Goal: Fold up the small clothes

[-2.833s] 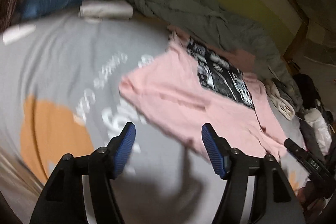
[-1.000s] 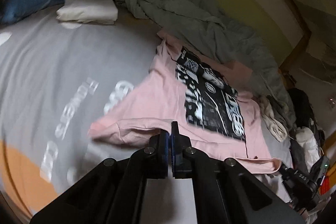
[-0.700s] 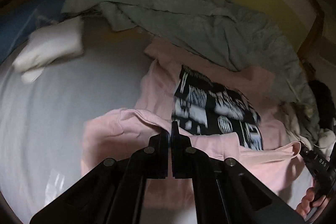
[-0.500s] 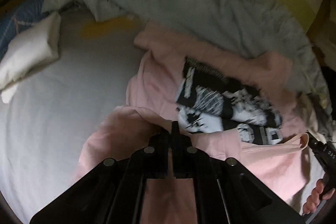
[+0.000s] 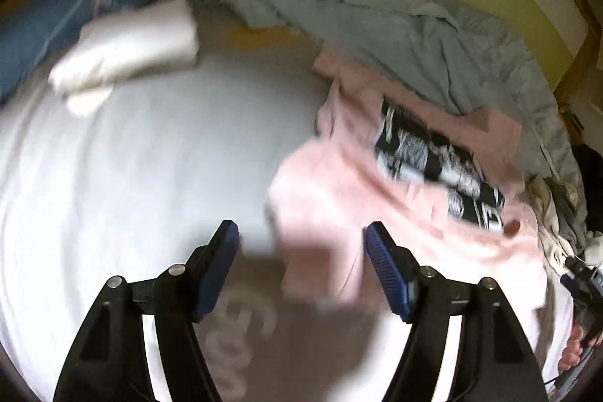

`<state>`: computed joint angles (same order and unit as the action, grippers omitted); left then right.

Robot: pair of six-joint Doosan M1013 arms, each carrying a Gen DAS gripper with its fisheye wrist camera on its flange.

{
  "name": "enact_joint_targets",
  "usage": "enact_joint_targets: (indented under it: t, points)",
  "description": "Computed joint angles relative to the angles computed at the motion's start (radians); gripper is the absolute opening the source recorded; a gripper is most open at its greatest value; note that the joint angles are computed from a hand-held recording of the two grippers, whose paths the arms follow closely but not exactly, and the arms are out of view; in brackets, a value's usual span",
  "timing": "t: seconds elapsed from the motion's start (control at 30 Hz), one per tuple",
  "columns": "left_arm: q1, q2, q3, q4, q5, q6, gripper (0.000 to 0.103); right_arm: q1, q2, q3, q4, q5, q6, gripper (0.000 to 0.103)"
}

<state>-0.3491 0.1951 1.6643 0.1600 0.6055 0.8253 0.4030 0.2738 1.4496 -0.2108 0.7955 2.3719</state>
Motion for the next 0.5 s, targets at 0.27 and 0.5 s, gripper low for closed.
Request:
enact_joint_targets:
  t: [0.27,0.5]
  points:
    - [0.049,0.005,0.034,-0.393,-0.065,0.195,0.056,-0.012,-0.034,0.131,0.333,-0.138,-0.095,0.083]
    - [0.036,-0.019,0.054,-0.362,-0.117,0.27,0.009,-0.029,-0.035,0.18,0.409,-0.284,-0.087,0.007]
